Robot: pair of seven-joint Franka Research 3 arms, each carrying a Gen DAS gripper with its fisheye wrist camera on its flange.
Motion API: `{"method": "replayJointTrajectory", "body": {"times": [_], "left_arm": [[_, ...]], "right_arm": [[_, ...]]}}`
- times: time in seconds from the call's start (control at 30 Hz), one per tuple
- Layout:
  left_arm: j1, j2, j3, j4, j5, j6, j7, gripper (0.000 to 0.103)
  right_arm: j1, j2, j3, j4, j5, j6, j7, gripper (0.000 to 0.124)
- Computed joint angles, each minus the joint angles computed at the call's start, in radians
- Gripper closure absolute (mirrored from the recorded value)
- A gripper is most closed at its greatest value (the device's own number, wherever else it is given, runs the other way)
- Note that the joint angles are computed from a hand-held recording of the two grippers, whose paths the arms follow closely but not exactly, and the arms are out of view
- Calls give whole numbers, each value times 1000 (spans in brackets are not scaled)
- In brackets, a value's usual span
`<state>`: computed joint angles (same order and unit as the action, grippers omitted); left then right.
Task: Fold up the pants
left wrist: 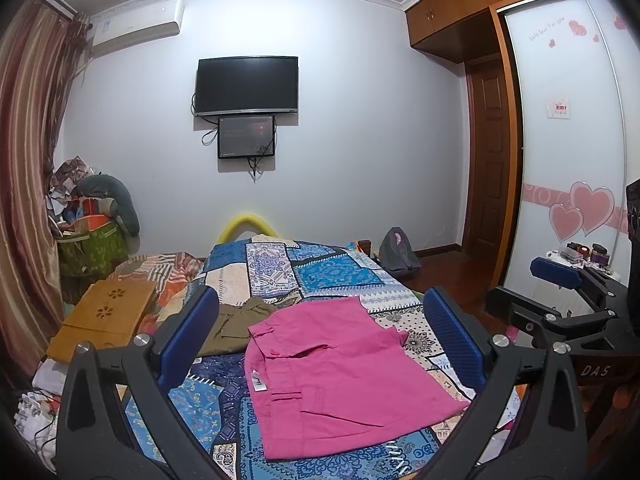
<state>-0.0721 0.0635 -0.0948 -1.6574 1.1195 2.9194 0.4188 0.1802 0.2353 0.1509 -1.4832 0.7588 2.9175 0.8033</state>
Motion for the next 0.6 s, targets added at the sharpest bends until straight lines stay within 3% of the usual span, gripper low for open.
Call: {"method": "replayJointTrajectory", "body": {"times": [0.4, 0.6], "left_arm": [[-17, 83, 23, 81, -76, -42, 47, 0], [-7, 185, 22, 184, -280, -66, 254, 0]], "right_arm": [[10, 65, -29, 76, -107, -49, 119, 21], [28, 158, -66, 190, -237, -86, 241, 21]]}}
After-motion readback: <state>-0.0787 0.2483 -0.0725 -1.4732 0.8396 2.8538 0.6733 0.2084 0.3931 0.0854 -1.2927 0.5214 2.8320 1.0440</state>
